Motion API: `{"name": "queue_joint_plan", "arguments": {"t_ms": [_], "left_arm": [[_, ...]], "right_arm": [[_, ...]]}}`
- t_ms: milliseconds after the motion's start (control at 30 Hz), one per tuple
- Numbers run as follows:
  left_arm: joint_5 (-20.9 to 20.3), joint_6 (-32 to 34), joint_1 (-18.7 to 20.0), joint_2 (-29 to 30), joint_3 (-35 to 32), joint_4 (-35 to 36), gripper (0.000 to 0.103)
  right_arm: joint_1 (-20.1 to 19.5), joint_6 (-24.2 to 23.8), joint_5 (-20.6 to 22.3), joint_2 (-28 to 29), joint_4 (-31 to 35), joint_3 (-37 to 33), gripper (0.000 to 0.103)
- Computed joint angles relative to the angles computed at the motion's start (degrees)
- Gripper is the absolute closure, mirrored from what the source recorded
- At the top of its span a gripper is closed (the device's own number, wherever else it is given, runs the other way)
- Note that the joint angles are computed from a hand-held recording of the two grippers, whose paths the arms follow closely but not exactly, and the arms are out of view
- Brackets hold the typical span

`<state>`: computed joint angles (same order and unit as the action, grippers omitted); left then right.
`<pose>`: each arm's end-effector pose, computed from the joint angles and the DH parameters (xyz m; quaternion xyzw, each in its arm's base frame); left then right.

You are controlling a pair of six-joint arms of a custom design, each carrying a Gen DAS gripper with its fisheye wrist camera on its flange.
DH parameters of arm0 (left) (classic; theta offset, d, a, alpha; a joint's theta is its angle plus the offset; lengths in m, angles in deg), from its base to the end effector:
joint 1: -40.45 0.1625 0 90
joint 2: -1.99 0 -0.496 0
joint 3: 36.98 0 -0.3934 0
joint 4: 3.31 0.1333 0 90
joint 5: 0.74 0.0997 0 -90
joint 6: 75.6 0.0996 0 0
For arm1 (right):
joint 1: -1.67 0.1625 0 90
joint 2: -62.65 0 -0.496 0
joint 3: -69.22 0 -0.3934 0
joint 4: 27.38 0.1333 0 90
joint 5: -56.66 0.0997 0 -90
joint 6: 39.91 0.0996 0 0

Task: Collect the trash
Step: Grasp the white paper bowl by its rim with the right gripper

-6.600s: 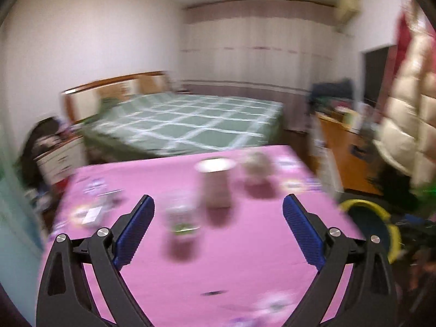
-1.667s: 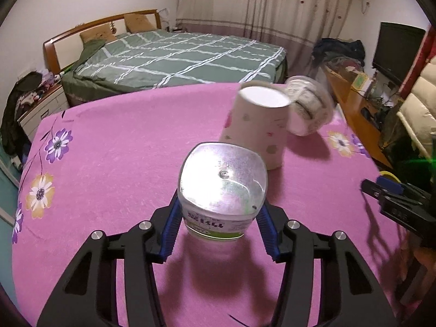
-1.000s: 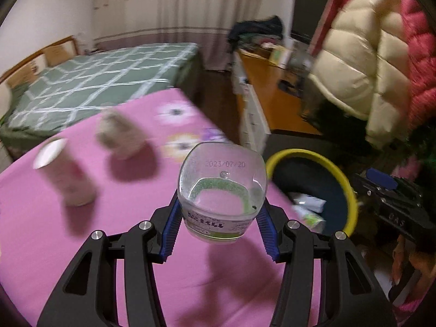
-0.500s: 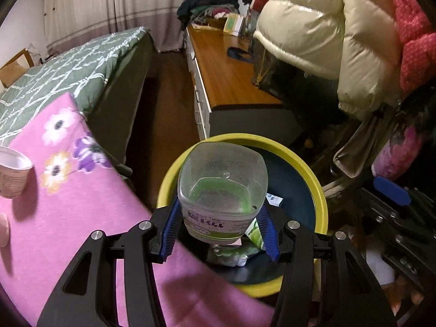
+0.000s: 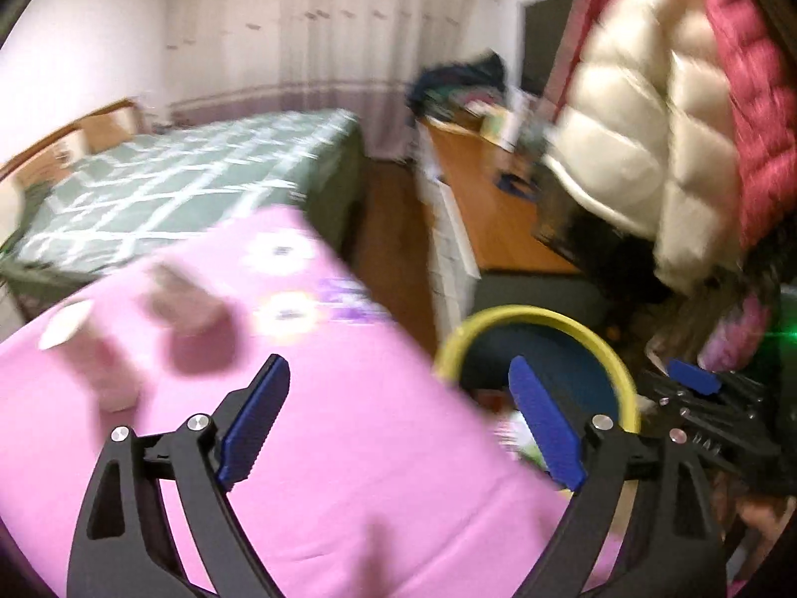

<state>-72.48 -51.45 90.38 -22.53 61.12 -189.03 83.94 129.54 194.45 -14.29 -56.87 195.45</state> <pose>-0.3186 -0.6343 -0.0590 0.4892 0.8369 -0.2093 0.1280 0.0055 -0.4022 0.2310 -0.2144 -0.7535 0.4664 0.4107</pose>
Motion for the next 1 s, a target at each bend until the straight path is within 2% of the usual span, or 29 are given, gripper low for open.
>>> {"name": "queue_joint_plan", "arguments": {"t_ms": [167,367,433,567,700,1000], "left_arm": [[7.4,1.6,5.2,-4.8,3.2,-10.1,0.013],[16.6,5.7,11.1,-6.4,1.2,-18.9,0.013],[18.3,7.0,12.7,-6.5,0.4,-20.8,0.013],[18.9,7.1,14.9,-6.9,-0.2,-23.0,0.013],[17.8,5.3,16.5,-7.7,-0.3,-19.8,0.013],[18.7,2.7,16.3,-6.7,-1.5,-16.1,0.013]], "right_arm": [[3.4,-2.2,-0.1,4.5,1.0,-4.4,0.048],[7.3,-4.4,-1.1,11.3,5.0,-12.6,0.047],[8.3,-4.8,-1.4,14.0,7.3,-16.8,0.047],[9.7,-5.2,-2.8,18.1,11.5,-23.8,0.047],[10.5,-5.4,-6.2,22.8,17.7,-32.0,0.047],[11.6,-11.8,-8.7,31.5,22.9,-46.2,0.047]]}}
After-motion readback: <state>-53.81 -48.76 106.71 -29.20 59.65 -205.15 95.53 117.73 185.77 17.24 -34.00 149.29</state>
